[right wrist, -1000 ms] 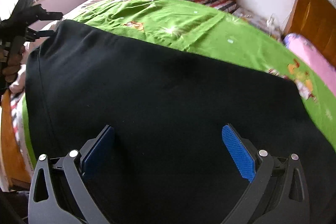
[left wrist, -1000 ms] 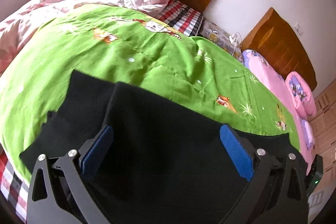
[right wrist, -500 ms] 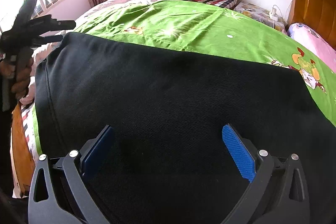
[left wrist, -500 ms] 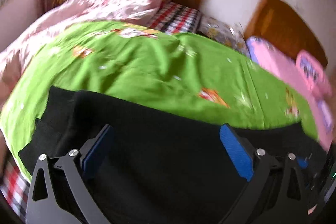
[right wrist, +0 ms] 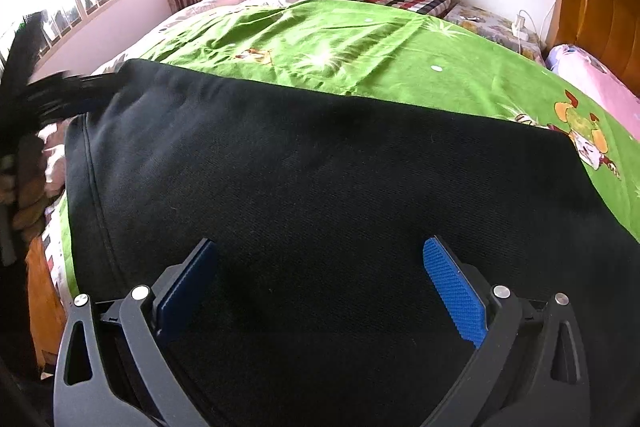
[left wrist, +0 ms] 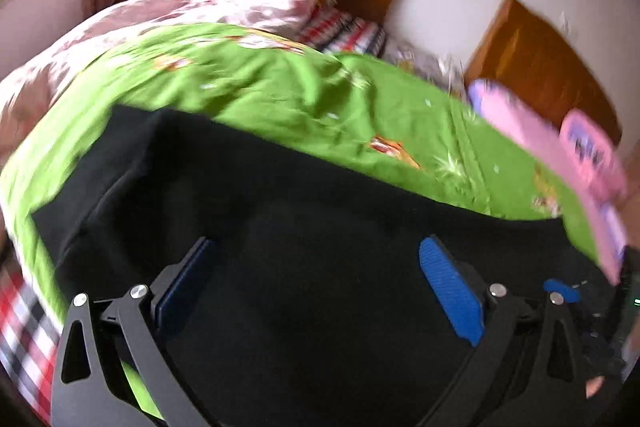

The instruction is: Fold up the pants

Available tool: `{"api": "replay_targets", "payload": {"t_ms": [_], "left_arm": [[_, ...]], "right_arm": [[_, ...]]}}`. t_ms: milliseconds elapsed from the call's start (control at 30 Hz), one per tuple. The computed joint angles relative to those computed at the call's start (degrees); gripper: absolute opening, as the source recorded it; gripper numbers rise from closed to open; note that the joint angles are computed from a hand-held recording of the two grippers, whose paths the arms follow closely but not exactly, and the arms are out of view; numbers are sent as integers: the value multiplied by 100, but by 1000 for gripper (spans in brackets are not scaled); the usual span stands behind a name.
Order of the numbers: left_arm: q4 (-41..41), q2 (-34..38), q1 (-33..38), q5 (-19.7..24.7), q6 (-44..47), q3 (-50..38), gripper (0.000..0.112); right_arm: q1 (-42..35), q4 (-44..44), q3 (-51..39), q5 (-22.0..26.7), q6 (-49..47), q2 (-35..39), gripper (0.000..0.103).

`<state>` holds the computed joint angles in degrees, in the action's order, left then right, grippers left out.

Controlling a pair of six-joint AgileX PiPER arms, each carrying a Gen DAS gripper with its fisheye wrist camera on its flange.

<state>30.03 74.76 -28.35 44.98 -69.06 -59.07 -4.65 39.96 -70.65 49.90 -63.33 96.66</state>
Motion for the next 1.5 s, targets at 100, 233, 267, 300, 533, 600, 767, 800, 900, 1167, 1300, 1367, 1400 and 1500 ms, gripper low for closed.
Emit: {"api": "replay_targets", "payload": {"t_ms": [100, 233, 267, 300, 533, 600, 767, 800, 900, 1167, 1300, 1367, 1400, 1500], "left_arm": [[-632, -495, 605, -451, 371, 785, 101], [-1414, -819, 1118, -1299, 1232, 1462, 101], [-1251, -821, 987, -1090, 987, 1348, 101], [-944, -870, 691, -748, 514, 1173, 101], [175, -796, -1325, -10, -884, 807, 101], [318, -478, -1768, 78, -1125, 705, 101], [746, 845, -2276, 1260, -1020, -210, 102], [747, 1083, -2353, 1579, -912, -450, 102], [711, 1039, -2451, 1747, -934, -530, 102], [1017, 937, -3099, 2123, -1522, -296, 102], [871, 833, -2788, 1756, -1420, -161, 102], [811, 854, -2774, 1776, -1350, -203, 102], [837, 857, -2804, 1783, -1396, -194, 102], [980, 891, -2881, 1797, -1571, -146, 102]], "right_arm": [[18, -29, 15, -38, 3, -8, 99], [-2, -12, -10, 11, 12, 8, 99], [-18, 2, -9, 33, 37, -1, 99], [-69, -11, 35, 18, 136, -93, 99], [-655, 61, 1022, -269, -828, -1277, 99], [-874, -174, 1345, -545, -1021, -1558, 99], [-1915, -50, 1176, 334, -1491, -995, 99], [-2153, -63, 980, 603, -1308, -794, 99], [-2714, 127, 987, 512, -1679, -943, 99], [-4561, 248, -71, 876, -1777, 162, 99], [-5221, 702, -310, 1373, -2325, 353, 99], [-5422, 790, -538, 1580, -2287, 539, 99], [-5498, 757, -742, 1792, -2185, 741, 99], [-5594, 752, -489, 1776, -2697, 672, 99]]}}
